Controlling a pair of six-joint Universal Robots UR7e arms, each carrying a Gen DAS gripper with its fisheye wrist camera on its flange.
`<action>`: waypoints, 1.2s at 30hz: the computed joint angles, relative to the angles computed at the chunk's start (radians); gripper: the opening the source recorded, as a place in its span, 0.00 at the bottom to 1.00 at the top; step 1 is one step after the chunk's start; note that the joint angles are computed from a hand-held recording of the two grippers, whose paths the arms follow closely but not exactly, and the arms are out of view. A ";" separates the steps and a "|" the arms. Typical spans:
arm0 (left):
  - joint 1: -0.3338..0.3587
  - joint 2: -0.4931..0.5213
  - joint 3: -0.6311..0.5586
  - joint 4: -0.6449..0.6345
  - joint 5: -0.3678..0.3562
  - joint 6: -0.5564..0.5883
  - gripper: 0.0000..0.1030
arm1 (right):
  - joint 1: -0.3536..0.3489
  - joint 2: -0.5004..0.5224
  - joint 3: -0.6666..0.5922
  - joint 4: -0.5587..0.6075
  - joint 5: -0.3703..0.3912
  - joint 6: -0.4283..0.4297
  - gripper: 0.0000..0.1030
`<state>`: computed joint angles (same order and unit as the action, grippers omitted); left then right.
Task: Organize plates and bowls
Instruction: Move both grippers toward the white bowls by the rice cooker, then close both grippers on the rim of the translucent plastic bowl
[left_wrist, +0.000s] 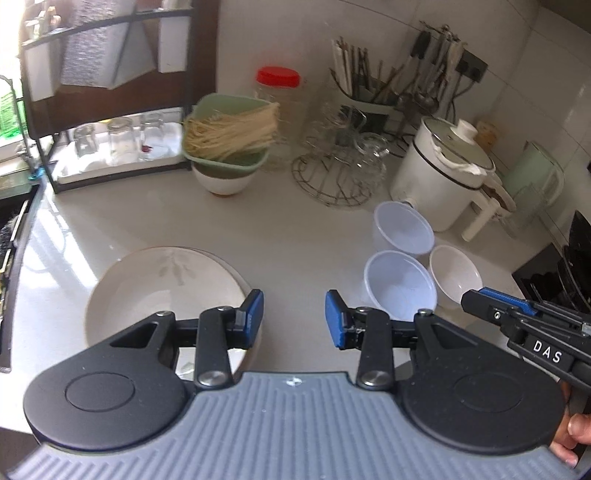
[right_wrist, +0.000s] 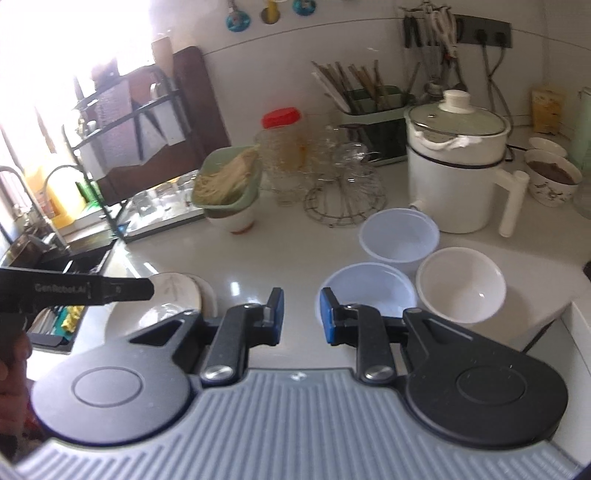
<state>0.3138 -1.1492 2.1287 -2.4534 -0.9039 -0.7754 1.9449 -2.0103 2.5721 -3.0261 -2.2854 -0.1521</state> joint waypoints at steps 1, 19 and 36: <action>0.003 0.010 -0.001 -0.015 -0.005 0.017 0.41 | -0.009 -0.003 0.005 -0.010 -0.005 0.004 0.24; 0.124 0.264 -0.086 -0.320 -0.205 0.287 0.64 | -0.241 -0.019 0.094 -0.213 0.063 -0.027 0.52; 0.242 0.470 -0.262 -0.329 -0.306 0.367 0.37 | -0.435 0.110 0.086 -0.328 0.178 -0.025 0.39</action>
<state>0.5556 -0.6791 1.8671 -2.7824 -1.2100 -0.4083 1.5097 -1.9001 2.6583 -3.3544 -2.1076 -0.1767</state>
